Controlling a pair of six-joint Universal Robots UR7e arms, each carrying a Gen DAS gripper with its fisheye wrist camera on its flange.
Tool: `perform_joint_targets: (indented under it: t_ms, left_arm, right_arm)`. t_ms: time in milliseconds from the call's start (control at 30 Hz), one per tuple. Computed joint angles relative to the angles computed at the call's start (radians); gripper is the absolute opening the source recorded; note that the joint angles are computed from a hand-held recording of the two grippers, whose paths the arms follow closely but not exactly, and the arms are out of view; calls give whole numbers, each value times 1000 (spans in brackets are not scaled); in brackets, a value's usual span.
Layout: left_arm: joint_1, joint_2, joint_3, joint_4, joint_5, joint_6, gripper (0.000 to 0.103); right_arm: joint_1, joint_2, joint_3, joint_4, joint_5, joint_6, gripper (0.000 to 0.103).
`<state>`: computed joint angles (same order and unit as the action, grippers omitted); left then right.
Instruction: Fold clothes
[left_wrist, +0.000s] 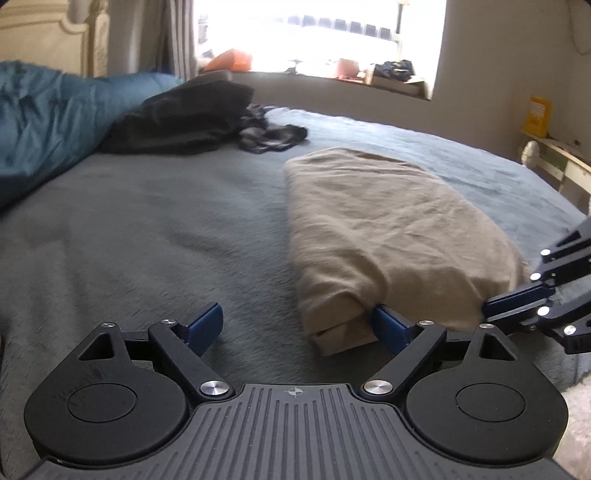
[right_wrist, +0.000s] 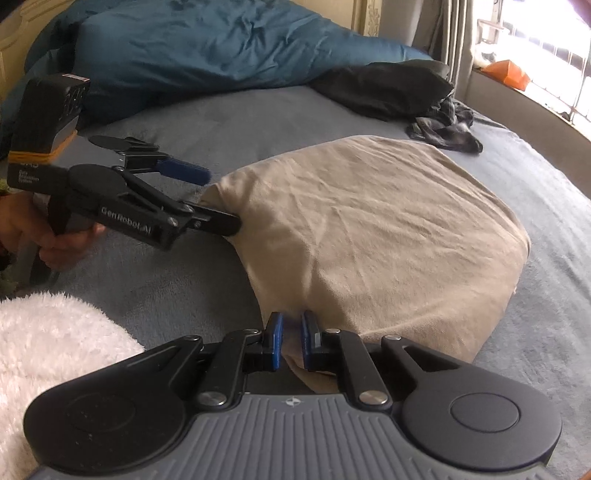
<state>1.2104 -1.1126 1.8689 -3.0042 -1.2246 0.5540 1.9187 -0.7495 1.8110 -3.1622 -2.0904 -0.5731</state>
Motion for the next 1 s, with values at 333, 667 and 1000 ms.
perform_joint_targets:
  t_ms: [333, 667, 1000]
  left_arm:
    - [-2, -76, 38, -14, -144, 136, 84]
    - [-9, -65, 47, 45, -131, 144, 84]
    - [-13, 3, 29, -32, -123, 156, 83]
  right_arm:
    - [29, -19, 1, 9, -18, 25, 13]
    - [34, -16, -50, 42, -1, -32, 28]
    - [25, 10, -102, 118, 3, -82, 29]
